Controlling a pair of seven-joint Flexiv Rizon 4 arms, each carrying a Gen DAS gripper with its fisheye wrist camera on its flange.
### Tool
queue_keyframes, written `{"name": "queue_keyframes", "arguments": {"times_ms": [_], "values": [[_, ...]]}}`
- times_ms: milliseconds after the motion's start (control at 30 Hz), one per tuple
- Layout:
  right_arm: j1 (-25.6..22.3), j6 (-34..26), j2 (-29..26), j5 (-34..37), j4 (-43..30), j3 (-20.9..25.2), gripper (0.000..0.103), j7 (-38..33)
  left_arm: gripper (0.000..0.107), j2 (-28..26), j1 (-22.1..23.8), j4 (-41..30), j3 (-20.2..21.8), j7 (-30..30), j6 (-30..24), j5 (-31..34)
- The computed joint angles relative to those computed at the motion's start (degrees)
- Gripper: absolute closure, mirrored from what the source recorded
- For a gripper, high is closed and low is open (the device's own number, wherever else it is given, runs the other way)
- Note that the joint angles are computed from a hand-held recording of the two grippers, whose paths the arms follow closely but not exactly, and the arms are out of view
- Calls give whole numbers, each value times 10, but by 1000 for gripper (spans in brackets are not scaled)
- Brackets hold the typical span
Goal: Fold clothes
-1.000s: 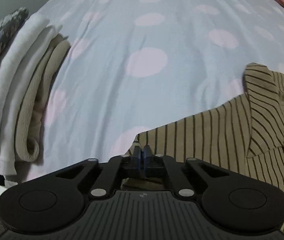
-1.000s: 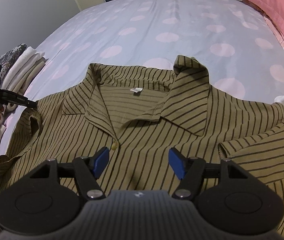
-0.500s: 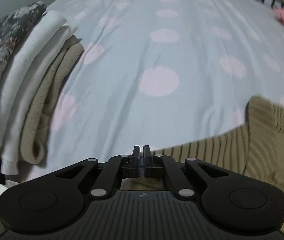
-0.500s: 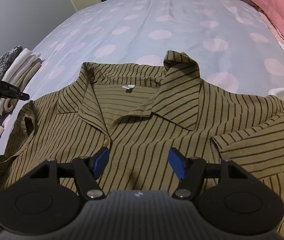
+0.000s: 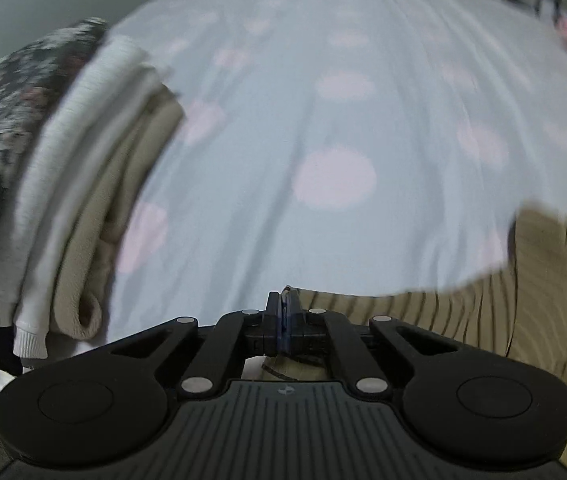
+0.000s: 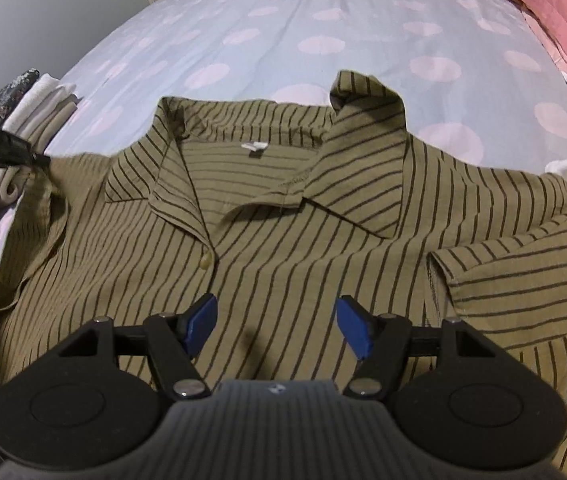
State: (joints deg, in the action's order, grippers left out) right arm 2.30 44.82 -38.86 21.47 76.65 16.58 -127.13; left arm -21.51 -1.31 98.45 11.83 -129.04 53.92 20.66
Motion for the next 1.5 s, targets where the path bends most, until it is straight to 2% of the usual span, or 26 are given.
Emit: {"name": "queue_keyframes", "arguments": {"times_ms": [100,300,400,533,667,733,800,933,1067,1267,1400,1500], "values": [[-2,-6,0,3,-1,3,34,-6,107,-4,-3,5,13,-31,36,20],[-5,-6,7,7,7,4,34,-23,106,-14,-14,2,29,-70,58,46],[-7,-7,11,9,10,2,34,-29,106,-17,-25,-7,41,-97,62,71],[-10,-2,20,5,18,-3,34,-39,105,-30,-25,-18,36,-85,34,79],[-19,12,33,3,26,-9,32,-47,98,-24,-35,-15,43,-97,35,106],[-18,21,41,-7,36,-19,30,-44,84,-11,-39,-12,45,-103,41,124],[-15,22,50,-28,47,-31,30,-36,82,9,-41,-5,44,-108,45,137],[-18,-3,79,-59,78,-44,30,-21,81,59,-26,30,17,-57,44,128],[-28,-35,113,-72,114,-54,30,-16,81,119,-11,87,-18,30,44,97],[-42,-37,178,-77,194,-71,30,-24,82,222,7,204,-57,162,54,-20],[-55,-57,221,-48,233,-76,30,-33,82,278,6,264,-79,177,43,-42],[-61,-59,257,-9,270,-79,30,-41,82,323,7,307,-95,160,21,-53]]}}
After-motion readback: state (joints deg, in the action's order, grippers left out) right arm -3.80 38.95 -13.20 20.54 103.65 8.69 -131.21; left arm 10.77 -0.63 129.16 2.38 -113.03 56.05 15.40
